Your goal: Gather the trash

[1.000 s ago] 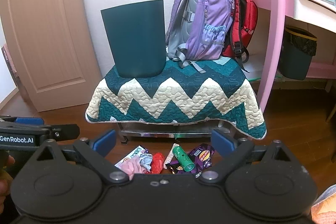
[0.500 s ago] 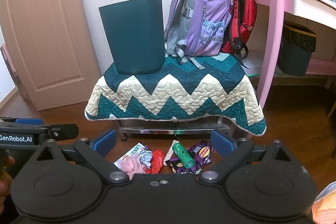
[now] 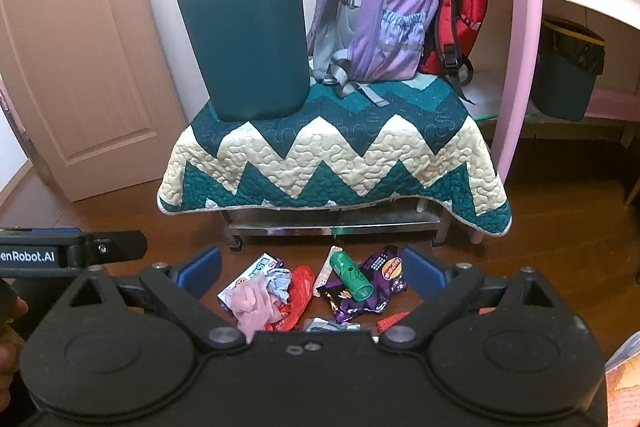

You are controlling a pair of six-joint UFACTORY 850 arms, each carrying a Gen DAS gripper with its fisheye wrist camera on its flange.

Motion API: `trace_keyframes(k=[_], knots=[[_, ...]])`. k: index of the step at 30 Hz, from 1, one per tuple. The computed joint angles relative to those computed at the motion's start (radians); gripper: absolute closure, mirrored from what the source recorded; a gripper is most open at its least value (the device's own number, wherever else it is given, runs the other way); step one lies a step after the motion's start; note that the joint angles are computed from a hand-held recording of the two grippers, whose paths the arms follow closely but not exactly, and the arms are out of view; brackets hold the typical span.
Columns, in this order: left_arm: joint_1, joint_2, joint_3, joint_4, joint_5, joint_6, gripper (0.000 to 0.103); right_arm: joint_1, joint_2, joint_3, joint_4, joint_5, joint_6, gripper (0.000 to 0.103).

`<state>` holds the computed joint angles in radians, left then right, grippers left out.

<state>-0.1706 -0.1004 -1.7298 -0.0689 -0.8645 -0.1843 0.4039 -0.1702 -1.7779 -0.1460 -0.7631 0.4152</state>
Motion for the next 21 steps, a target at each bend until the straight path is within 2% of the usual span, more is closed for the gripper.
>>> trace_keyframes(k=[5,10,16,19,21], knots=[[0.017,-0.079,-0.08,0.001,-0.033,0.028,0.0,-0.016,-0.058,-0.055,0.023,-0.016,-0.026,0.006],[0.043,-0.231,-0.24,0.052,-0.122,0.011,0.0,-0.052,-0.172,-0.174,0.096,-0.055,-0.102,0.006],[0.077,-0.484,-0.527,0.073,-0.274,0.048,0.0,-0.085,-0.368,-0.387,0.164,-0.157,-0.22,0.006],[0.086,-0.641,-0.726,0.063,-0.381,0.108,0.001,-0.095,-0.496,-0.54,0.18,-0.228,-0.284,0.009],[0.089,-0.727,-0.828,0.062,-0.426,0.139,0.001,-0.101,-0.587,-0.655,0.196,-0.283,-0.322,0.012]])
